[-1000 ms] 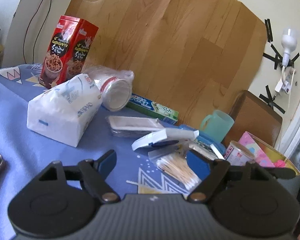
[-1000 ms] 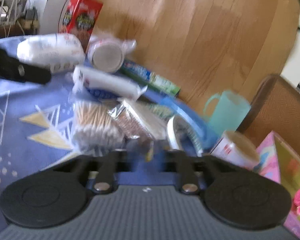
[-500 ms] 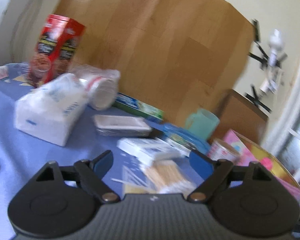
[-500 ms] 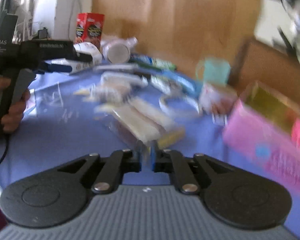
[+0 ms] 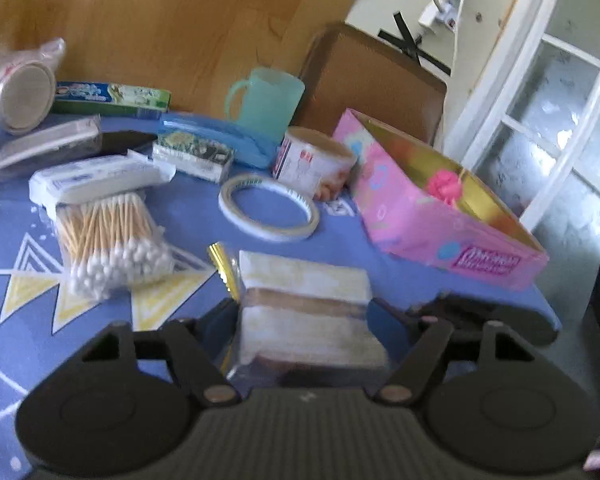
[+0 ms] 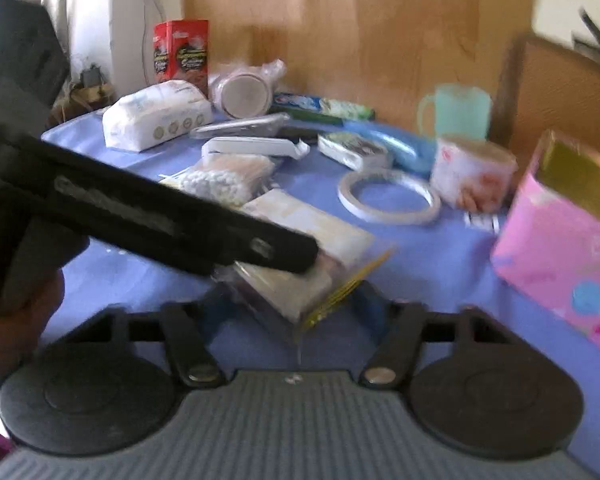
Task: Organize soft objects
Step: 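Lower the bag into the pink tin and open the right tool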
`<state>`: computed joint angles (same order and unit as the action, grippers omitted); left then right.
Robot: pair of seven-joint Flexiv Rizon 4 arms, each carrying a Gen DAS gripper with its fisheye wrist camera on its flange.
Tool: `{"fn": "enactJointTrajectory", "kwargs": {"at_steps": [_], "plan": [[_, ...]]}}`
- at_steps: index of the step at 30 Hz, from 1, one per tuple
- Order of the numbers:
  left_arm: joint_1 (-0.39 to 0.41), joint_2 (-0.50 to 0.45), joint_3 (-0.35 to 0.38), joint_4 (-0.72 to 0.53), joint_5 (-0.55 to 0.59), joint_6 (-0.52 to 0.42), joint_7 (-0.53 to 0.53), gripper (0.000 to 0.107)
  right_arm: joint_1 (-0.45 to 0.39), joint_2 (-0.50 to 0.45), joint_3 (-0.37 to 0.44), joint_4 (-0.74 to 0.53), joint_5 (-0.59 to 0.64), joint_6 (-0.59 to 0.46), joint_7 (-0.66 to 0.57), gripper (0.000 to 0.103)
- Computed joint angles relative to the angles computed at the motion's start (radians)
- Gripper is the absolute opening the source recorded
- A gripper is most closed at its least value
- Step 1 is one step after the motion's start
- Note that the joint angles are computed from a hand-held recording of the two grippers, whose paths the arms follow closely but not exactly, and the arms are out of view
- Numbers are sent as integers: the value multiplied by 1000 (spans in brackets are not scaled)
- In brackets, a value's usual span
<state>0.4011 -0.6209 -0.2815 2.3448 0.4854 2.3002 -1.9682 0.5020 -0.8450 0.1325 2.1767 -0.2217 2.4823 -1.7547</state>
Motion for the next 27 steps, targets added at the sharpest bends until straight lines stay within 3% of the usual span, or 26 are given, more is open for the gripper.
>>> {"fn": "enactJointTrajectory", "kwargs": {"at_steps": [5,9,15,19,22,25,27], "plan": [[3,44,-48,-53,71,25,-5,73,-28,-32,11,14,54,243,-20,60],[-72,48,-85,-188,70,-64,26,73,-16,-41,-25,-15,165,360,-44,61],[-169,-57,-153,-394,11,-169,104,73,-70,-31,-67,-95,258,275,57,60],[-275,-106,-119,-479,-111,-211,178,78,-27,-42,-125,-189,427,173,41,61],[-316,-113,-89,-474,-170,-187,214,78,-12,-50,-150,-232,520,134,38,65],[-254,-98,-117,-402,-140,-128,194,79,-62,-61,-124,-212,498,206,100,66],[-236,-74,-83,-329,-130,-53,176,83,-91,-75,-104,-210,477,271,155,66]]}}
